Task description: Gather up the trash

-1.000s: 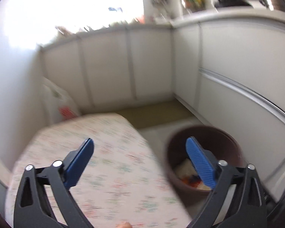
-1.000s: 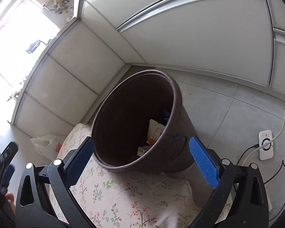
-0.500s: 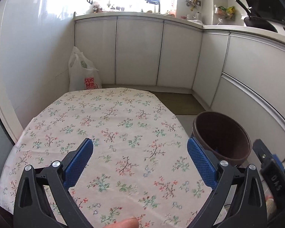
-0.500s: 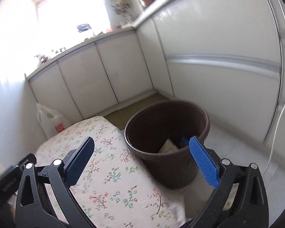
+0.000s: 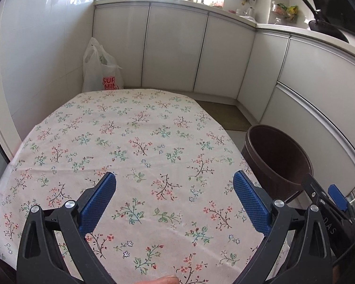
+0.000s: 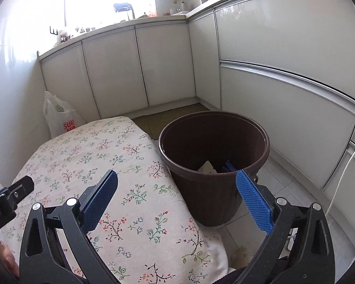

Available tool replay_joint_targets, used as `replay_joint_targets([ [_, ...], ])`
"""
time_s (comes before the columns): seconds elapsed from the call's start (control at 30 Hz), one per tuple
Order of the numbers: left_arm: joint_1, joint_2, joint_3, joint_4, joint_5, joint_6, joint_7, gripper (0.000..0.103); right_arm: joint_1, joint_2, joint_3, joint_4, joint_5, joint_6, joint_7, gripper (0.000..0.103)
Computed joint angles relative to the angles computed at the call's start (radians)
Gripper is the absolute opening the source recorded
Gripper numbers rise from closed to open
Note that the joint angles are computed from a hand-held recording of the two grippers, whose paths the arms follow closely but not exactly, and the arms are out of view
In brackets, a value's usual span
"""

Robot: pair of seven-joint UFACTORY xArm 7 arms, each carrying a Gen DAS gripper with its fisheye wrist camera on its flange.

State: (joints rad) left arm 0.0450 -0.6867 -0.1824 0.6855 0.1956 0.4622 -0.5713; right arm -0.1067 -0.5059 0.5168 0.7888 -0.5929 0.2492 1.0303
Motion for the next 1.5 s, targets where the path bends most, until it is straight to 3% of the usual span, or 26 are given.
replay_joint_targets([
  [0.43,-0.011,-0.011,0.003,-0.006,0.000,0.019,0.004,0.096,-0.069,-0.035,0.067,-0.008,-0.040,-0.040,-0.001,0.096],
  [0.8,-0.026,0.004,0.016,-0.001,-0.021,0.034,0.023,0.096,-0.012,0.000,0.017,-0.010,0.022,-0.048,-0.052,0.096],
  [1.5,-0.026,0.018,0.024,-0.002,-0.028,0.046,0.022,0.096,0.042,0.029,-0.020,-0.002,0.041,-0.025,-0.084,0.096],
])
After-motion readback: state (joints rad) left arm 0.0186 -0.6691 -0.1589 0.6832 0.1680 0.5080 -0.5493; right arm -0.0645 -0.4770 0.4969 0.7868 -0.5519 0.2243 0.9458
